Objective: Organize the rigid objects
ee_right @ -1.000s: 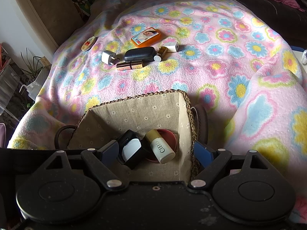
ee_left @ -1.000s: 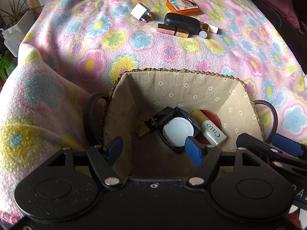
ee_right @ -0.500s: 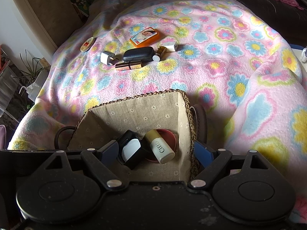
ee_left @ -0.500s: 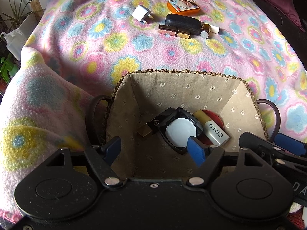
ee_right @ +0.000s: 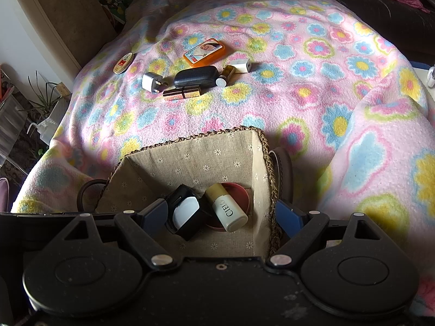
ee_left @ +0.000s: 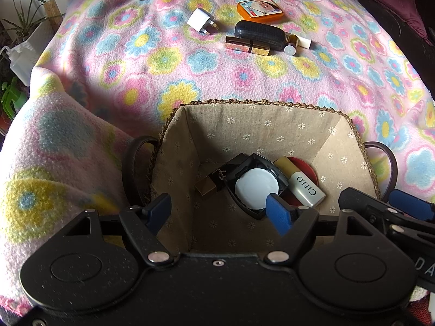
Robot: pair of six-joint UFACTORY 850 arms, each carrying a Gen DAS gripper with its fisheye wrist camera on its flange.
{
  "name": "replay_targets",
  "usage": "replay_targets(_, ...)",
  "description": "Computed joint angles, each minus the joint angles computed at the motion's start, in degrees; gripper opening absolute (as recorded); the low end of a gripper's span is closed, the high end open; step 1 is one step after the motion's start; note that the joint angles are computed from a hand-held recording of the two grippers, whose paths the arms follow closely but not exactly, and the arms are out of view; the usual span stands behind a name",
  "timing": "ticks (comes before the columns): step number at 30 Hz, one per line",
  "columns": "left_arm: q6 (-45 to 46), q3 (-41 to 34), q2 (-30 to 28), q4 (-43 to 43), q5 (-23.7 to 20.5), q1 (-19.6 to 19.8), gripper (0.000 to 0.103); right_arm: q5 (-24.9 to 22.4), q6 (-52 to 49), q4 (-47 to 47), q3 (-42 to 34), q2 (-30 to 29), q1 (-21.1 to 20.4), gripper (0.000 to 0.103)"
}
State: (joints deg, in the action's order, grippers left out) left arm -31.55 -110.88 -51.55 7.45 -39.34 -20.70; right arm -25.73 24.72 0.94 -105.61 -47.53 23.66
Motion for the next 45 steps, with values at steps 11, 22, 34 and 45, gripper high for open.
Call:
replay_targets(11,-0.11,0.02,-0.02,0.04,0.03,-0.03,0.073,0.06,-0.06,0.07,0.04,0.00,-0.01,0.087)
replay_targets(22,-0.48,0.05,0.00,0.93,0.21,-0.23,0.076,0.33,0.57,-0.37,0.26,0.07,0.00,0.088)
replay_targets(34,-0.24,-1.89,-0.01,5.11,0.25,-0.64,0.081,0.93,6.97,-6.10,-0.57,0.27,0.04,0.088)
replay_targets(45,-0.26,-17.21,-8.42,11.06,-3.63,2.02,0.086,-5.26,8.82,-9.53,-16.95,-9.37,-1.38,0.088)
